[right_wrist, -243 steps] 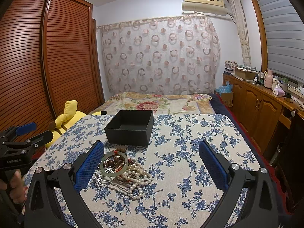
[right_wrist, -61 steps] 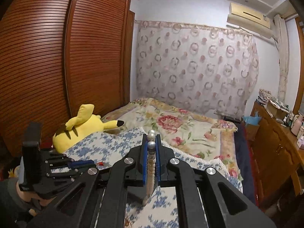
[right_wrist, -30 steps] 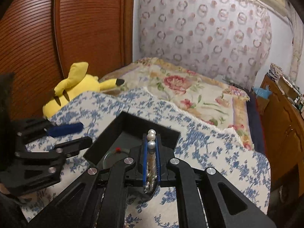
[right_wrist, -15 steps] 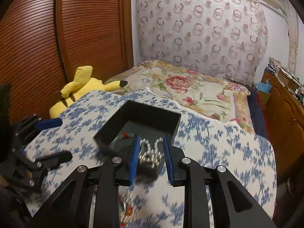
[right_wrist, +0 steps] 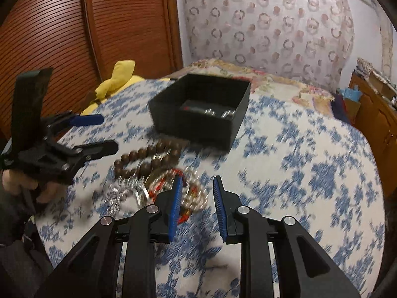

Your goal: Organize jewelry

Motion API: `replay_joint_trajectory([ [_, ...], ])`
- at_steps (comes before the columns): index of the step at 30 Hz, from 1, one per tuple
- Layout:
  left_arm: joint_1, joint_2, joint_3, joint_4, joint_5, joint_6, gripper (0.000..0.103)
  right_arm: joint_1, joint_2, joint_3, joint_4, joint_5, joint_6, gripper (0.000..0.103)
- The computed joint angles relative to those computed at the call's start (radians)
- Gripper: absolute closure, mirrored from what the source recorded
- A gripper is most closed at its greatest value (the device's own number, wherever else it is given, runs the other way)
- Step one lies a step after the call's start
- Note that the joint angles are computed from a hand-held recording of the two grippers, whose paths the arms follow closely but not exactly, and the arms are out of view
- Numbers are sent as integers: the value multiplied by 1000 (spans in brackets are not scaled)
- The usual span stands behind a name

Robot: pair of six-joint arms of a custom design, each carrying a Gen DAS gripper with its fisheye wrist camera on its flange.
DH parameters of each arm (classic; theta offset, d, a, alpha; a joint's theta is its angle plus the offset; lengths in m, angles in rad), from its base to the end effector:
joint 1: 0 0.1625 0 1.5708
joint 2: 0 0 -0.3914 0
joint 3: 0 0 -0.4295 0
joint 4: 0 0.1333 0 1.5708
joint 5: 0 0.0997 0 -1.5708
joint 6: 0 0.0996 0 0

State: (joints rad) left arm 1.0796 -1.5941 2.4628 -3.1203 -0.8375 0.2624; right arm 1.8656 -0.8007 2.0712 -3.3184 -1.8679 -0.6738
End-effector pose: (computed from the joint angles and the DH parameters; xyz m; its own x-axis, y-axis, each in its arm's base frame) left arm -0.0087 -0.4402 0.2311 -0.7295 0.1574 -0.6656 0.5755 0.6672 -0.4730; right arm 0.2542 -0.4786 -0.0056 -0.5845 -0.6470 0.4898 -0.7970 0.5712 -0.1966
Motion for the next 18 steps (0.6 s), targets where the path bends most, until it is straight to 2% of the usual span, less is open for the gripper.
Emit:
replay_joint_trajectory([
  [9, 13, 14, -12, 48, 1, -10, 10, -10, 16, -30, 83, 14, 26, 75],
  [16, 11, 16, -12, 44, 0, -2, 10, -1, 38, -57, 125, -13, 29, 75],
  [18, 8, 20, -9, 33, 4, 3, 10, 0, 40, -58, 127, -16, 18, 80],
])
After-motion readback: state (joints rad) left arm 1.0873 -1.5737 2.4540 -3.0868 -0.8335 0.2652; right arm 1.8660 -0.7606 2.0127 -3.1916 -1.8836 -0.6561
